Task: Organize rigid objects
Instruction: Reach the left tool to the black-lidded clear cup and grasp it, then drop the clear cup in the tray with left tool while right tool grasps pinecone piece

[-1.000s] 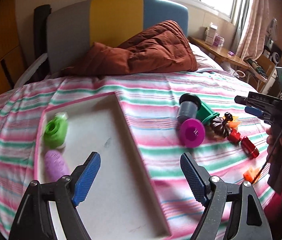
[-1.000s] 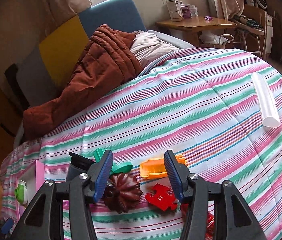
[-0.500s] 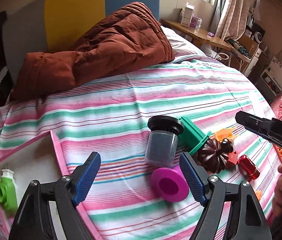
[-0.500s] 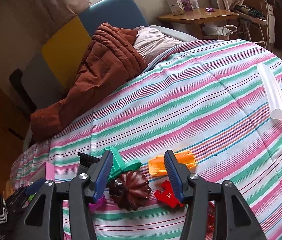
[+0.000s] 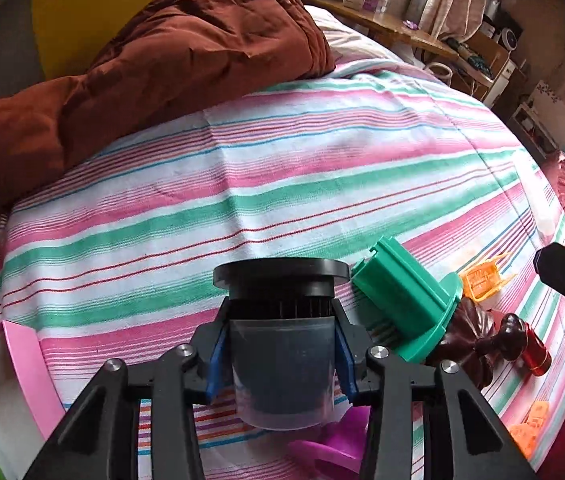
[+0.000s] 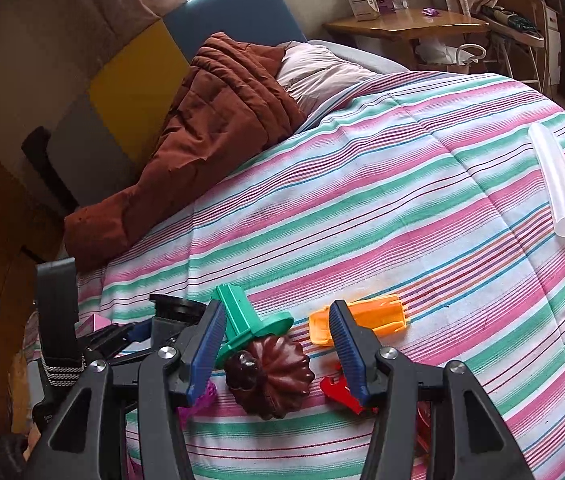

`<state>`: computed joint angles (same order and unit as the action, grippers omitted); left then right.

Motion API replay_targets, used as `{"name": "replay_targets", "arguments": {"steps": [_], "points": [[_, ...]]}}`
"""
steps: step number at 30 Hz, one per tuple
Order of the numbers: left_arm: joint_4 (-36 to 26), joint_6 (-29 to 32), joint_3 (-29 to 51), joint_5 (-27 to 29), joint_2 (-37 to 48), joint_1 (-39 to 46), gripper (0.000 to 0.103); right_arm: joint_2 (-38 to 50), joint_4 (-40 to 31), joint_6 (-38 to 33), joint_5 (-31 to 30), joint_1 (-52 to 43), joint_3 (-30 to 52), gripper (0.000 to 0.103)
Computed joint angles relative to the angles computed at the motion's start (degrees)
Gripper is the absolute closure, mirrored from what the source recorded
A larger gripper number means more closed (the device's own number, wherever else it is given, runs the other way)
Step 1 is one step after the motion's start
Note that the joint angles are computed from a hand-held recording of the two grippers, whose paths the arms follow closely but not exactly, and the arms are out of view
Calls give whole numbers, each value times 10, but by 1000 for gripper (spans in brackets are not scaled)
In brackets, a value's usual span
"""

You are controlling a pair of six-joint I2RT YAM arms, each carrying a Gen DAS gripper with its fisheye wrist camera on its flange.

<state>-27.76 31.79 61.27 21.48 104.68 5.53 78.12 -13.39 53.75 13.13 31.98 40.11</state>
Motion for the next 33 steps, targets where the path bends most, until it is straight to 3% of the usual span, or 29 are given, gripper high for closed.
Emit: {"name": "replay_targets", "arguments": {"steps": [12,22,28,31,33], "points": [[2,-35,-37,40,-89,97,59,7,32,-8,-46,-14,-12,49],[-59,71,-137,108,-233,226,59,77,-1,-62,-25,39,44,49],[-133,164,-162,148,-276,329,59,131,-32,-86,5,62,76,50],[-171,214,-158,165,-279,385,59,151,-59,-104,52,82,94,74],[-195,245,-152,173,-273,420,59,154,-67,-115,69,92,100,80]]}}
